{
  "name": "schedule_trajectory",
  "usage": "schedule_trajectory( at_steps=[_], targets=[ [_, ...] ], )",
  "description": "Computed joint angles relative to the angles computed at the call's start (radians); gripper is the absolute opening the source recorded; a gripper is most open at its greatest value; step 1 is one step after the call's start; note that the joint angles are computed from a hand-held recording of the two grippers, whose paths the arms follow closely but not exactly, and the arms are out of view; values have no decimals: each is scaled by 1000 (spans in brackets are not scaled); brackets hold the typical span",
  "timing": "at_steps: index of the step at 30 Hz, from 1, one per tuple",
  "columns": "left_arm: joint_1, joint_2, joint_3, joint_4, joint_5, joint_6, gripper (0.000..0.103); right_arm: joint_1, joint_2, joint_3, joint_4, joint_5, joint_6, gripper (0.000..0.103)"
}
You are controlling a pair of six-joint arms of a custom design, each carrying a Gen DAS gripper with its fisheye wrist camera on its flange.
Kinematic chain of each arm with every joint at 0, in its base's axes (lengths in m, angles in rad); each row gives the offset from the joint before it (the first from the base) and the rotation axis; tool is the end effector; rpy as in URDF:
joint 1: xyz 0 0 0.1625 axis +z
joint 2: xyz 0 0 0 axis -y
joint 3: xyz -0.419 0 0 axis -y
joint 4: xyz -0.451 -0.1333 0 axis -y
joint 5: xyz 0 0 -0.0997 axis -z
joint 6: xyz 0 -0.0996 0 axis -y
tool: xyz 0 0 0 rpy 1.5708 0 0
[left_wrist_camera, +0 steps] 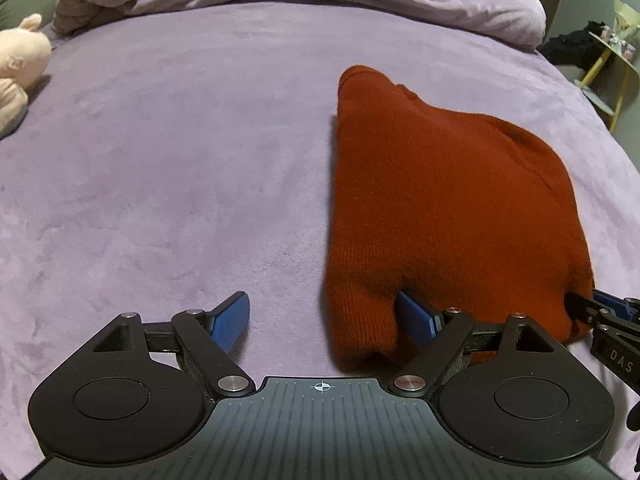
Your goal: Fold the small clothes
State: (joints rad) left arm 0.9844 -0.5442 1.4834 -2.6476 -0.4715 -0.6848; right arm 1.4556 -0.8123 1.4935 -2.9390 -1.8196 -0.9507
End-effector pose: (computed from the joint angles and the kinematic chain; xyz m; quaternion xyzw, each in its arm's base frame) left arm -0.2189 -0.7307 -0.0157 -0.0777 0.8479 -0.3566 0.3846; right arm 0.0188 -0.7842 0.1712 0.3409 -0.8709 0.2285 0.2704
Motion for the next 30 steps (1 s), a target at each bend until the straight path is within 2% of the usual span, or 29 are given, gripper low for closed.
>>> schedule_trajectory(
  at_steps=[4,8,11,13,15,17,18,21,22,23,24,25,26,27,28,29,30],
  targets=[
    [-1,0,3,13,9,-2,88,1,0,3,-5,-3,-10,20],
    [-1,-20,25,21,-13,-25,89,0,-7,12,-8,-5,-27,20],
    [-10,-44,58,11,-28,-51,87,2,-28,31,1,-11,-7,21],
    [-20,-57,93,-46,-33,-20,86,3,-54,40,41,-17,53,27],
    [-29,-69,125,-76,-32,-20,85,-27,-101,49,135,50,170,29],
    [-33,-83,150,-77,-43,-50,83,-35,-111,38,182,70,245,29],
    [-35,-87,160,-90,-51,-55,83,-56,-124,25,240,100,323,29],
    [-36,-87,179,-139,-64,-45,83,-71,-133,15,278,132,389,29],
    [-35,-83,178,-144,-62,-41,83,-84,-139,7,315,175,436,29],
    [-34,-78,174,-144,-62,-38,83,-84,-139,7,316,176,442,29],
    [-33,-73,169,-150,-62,-33,83,-93,-142,-1,345,211,480,29],
    [-31,-68,164,-161,-67,-27,82,-109,-142,-16,406,287,544,29],
    [-28,-65,163,-185,-84,-16,82,-116,-141,-27,425,320,567,29],
    [-24,-65,169,-234,-113,5,82,-134,-135,-42,486,396,632,29],
    [-17,-68,180,-299,-159,27,82,-143,-130,-51,509,438,666,30],
    [-6,-74,197,-381,-229,42,82,-143,-130,-51,509,438,666,30],
    [3,-79,211,-441,-287,42,82,-153,-124,-57,525,474,699,30]
  ],
)
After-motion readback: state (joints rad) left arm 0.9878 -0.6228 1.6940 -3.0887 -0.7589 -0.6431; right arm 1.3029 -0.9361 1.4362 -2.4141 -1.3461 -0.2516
